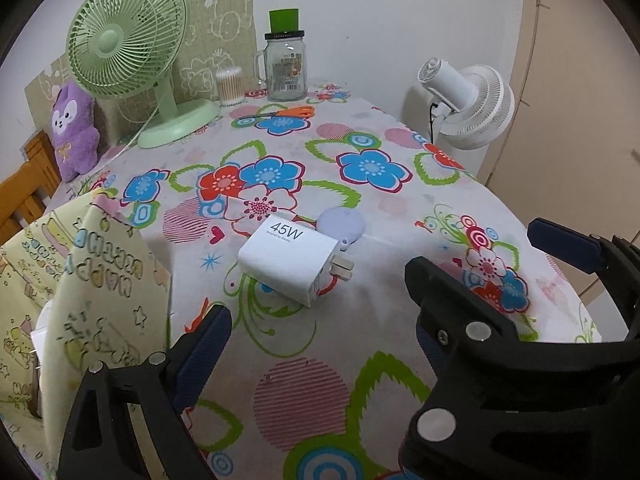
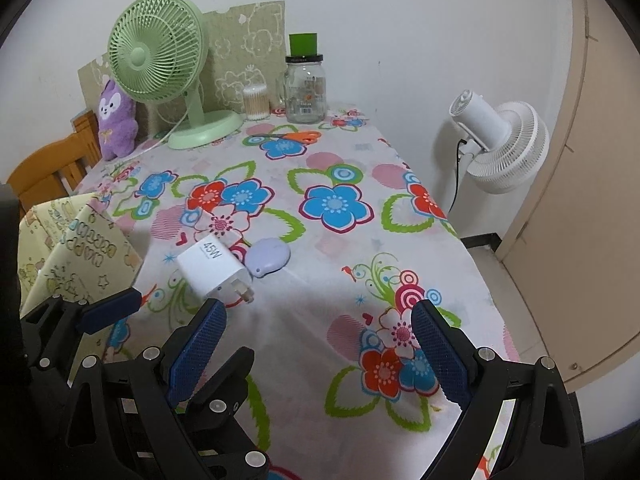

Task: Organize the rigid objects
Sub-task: 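Grasp the white block charger with the left gripper while the right grasps the lavender rounded object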

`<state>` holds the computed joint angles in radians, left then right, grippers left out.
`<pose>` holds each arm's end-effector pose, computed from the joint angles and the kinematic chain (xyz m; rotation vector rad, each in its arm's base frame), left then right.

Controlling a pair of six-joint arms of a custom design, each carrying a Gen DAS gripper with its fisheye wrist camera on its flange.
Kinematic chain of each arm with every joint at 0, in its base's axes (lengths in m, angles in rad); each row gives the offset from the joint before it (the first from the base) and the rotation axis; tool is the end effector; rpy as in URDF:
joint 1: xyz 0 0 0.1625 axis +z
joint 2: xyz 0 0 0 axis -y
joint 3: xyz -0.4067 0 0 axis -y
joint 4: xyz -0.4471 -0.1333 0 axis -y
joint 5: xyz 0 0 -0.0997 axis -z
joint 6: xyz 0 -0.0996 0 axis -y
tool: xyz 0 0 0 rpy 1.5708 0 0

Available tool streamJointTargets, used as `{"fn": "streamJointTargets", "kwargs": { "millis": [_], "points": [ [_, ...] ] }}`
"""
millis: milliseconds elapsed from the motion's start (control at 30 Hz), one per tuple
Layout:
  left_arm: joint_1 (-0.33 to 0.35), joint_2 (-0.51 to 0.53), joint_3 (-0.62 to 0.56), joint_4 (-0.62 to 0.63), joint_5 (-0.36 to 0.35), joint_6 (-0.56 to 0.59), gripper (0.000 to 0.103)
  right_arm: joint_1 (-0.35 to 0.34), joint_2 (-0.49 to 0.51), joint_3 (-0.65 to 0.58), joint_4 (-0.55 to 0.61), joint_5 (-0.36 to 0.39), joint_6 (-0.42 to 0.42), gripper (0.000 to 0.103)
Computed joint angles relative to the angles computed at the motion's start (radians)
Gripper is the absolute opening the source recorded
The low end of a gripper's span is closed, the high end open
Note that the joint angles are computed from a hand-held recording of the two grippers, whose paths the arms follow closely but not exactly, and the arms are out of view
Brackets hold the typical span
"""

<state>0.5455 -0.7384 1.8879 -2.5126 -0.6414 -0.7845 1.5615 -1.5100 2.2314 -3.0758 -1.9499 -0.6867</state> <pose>-0.3757 -0.4773 -0.0506 0.3964 2.2739 -0.7603 0.0918 -0.4972 0.2780 0.6230 -2.3458 0.7814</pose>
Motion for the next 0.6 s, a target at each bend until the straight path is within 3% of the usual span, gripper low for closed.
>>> {"fn": "streamJointTargets", "kwargs": {
  "millis": [600],
  "points": [
    [0.072,0.066,-0.084,-0.019,0.002,0.080,0.094,-0.029,0.094,-0.084,0.023,0.000,0.039,0.095]
  ]
}}
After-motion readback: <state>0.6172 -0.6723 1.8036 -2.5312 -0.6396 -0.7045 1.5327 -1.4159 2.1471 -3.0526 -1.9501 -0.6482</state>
